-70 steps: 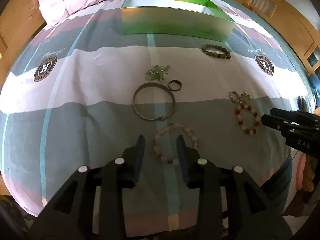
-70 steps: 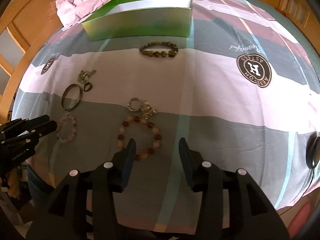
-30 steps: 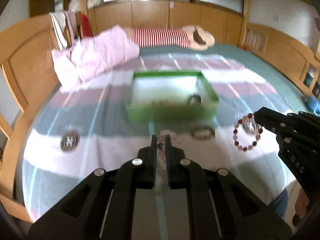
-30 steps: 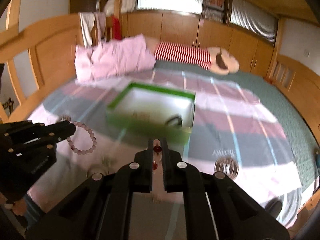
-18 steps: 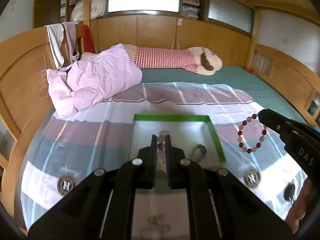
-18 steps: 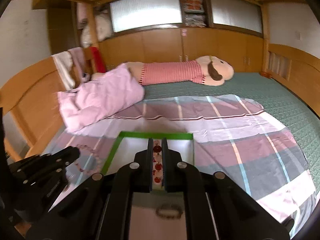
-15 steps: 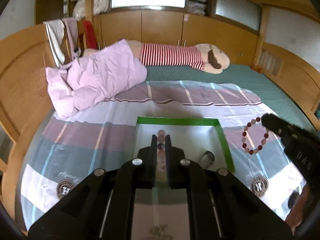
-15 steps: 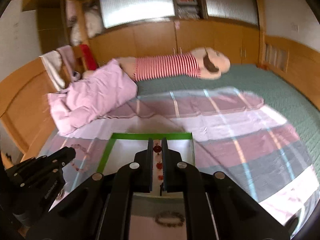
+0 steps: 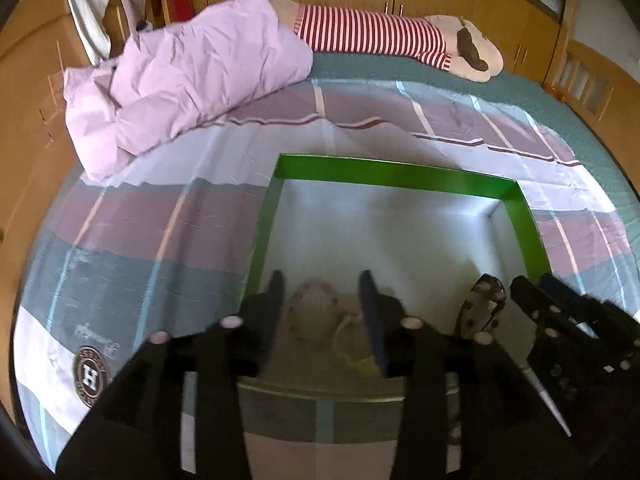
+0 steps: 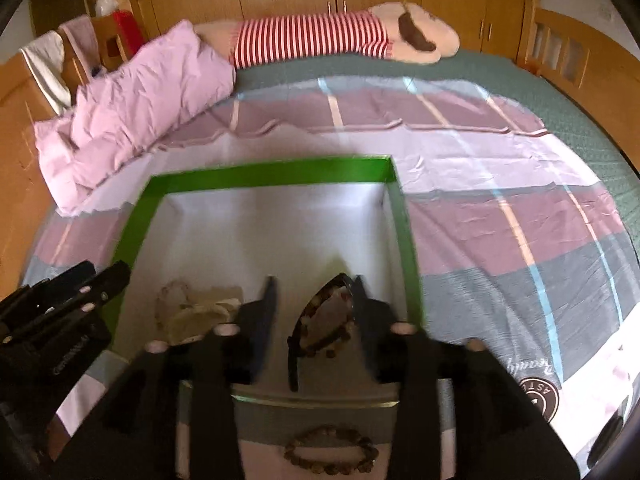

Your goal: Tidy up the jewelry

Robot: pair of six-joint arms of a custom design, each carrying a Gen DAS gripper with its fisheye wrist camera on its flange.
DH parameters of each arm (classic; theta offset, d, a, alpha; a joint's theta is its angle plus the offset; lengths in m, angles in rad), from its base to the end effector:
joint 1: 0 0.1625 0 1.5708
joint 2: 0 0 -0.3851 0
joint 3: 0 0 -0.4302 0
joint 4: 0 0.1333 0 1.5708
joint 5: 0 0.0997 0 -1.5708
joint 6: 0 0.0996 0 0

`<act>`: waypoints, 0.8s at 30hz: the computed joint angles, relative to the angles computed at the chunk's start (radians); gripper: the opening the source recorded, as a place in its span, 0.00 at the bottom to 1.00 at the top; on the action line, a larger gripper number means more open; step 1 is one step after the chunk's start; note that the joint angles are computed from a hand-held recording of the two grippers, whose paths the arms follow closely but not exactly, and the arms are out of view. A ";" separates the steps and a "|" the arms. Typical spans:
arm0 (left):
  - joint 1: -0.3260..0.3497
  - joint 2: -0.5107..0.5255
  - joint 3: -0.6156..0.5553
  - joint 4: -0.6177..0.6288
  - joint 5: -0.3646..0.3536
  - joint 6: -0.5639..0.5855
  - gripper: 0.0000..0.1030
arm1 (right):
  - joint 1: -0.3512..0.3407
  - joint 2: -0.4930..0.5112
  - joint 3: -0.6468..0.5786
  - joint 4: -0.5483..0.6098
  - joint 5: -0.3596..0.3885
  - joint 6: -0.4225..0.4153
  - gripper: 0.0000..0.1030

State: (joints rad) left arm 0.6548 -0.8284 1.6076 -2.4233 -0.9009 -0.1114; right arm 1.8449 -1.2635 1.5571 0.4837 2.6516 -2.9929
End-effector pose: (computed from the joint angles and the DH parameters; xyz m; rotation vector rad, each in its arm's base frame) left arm -0.4138 -0.5638 0.0734 0.9664 2.3542 -0.5165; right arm 0.1768 -0.4611 0.3011 -0.3775 -2.0336 1.0743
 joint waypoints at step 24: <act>-0.080 -0.456 0.537 0.122 -0.030 -0.121 0.55 | 0.152 -0.181 0.497 0.195 -0.042 0.501 0.60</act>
